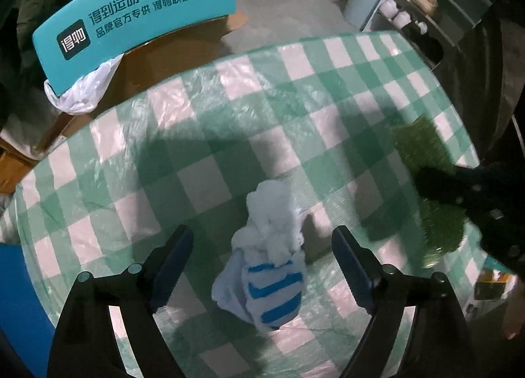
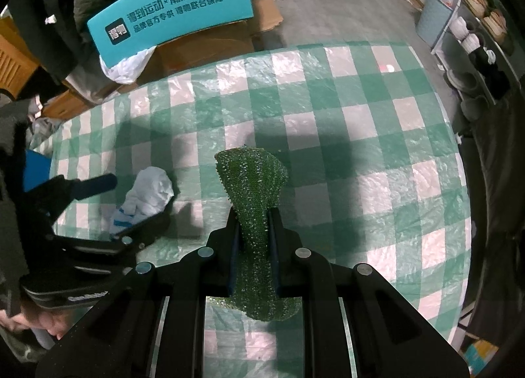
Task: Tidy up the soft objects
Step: 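Grasp the white-and-blue sock with left tool while right tool holds the green scrubber, then carry the white-and-blue sock with left tool to the box while right tool carries the scrubber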
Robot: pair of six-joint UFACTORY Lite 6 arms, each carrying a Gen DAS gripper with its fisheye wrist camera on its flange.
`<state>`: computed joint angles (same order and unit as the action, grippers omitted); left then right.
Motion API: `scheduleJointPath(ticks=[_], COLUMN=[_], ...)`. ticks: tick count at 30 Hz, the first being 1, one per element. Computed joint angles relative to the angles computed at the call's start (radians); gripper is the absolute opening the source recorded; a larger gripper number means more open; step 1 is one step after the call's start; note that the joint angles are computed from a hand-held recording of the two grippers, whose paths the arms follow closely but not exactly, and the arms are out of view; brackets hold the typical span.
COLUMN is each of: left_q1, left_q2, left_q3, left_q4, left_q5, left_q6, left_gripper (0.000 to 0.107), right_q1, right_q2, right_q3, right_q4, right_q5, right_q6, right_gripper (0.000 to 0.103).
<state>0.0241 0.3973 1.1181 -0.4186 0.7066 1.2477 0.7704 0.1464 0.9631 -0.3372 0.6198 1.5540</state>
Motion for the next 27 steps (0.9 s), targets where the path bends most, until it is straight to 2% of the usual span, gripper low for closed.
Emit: scheduleJointPath(ticks=[4,6,8,11,14,23,27], left_q1=[-0.015,-0.018,-0.015,-0.009,0.006,0.054,0.105], left_q2=[-0.001,0.004,0.005,-0.026,-0.025,-0.141,-0.184], left_q3=[-0.039,-0.051,-0.061,-0.096,-0.086,-0.137,-0.126], left_q4=[0.038,0.064,0.068,0.056,0.05,0.024,0.017], left_q5=[-0.058,-0.068,-0.067,-0.098,-0.062,-0.075,-0.037], left_q6=[-0.01,-0.028,-0.02,0.015,0.029,0.115,0.158], left_gripper=[0.087,0.077,0.071,0.053,0.048,0.044,0.044], right_q1=[0.013,0.015,0.019,0.028,0.038,0.07,0.094], right_q2=[-0.005,-0.011,-0.015,-0.016,-0.013,0.013,0.032], right_q3=[0.01,0.008,0.007,0.015,0.033,0.116,0.167], right_q4=[-0.007,-0.008,-0.009,-0.011,-0.017,-0.03,-0.042], right_q5=[0.017,0.022,0.026,0.037,0.051,0.11,0.145], right_q6=[0.01,0.017,0.023,0.03,0.036,0.032,0.03], right_gripper=[0.014,0.014,0.014,0.014,0.014,0.014,0.014])
